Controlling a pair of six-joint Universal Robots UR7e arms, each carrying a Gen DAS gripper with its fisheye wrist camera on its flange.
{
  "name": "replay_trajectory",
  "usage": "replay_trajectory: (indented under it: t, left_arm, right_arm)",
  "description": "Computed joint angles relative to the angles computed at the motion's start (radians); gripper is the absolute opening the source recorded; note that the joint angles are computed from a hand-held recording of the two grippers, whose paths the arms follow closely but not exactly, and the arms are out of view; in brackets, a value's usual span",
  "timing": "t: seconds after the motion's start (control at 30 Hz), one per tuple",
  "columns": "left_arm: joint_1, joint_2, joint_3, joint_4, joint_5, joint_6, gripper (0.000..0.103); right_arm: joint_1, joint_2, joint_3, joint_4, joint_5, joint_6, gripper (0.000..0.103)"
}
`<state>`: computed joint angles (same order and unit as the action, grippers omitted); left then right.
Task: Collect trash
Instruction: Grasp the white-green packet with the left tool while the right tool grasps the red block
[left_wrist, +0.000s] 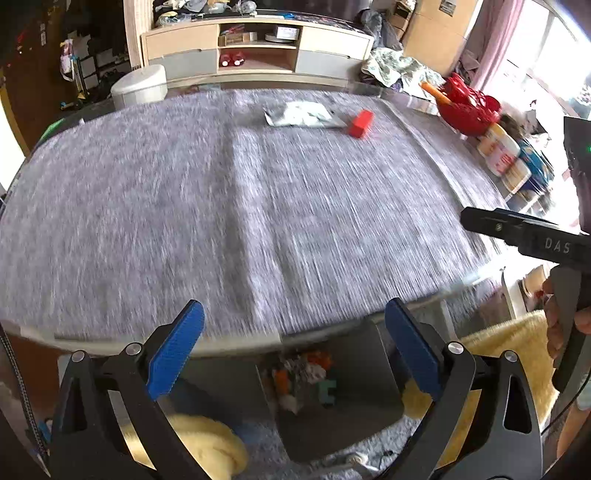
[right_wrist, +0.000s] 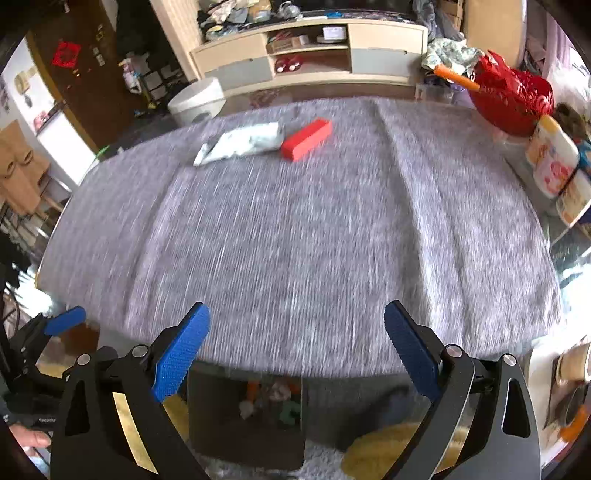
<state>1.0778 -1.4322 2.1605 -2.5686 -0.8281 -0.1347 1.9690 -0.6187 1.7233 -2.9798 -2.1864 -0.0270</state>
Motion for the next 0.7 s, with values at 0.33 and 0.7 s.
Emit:
replay_trajectory:
  t: [0.33,0.7]
  left_arm:
    - [0.100,0.188,-0.222,-0.027,-0.012,0.133,0.093]
    - [0.165,0.379,-0.486,-0.015,-0.044,0.224,0.093]
  right_arm:
    - [-0.056,0.144,-0.272,0.132,-0.010,-0.009,0.096]
    - [-0.085,0.277,-0.538,0.203,-0.003,0.006,0.094]
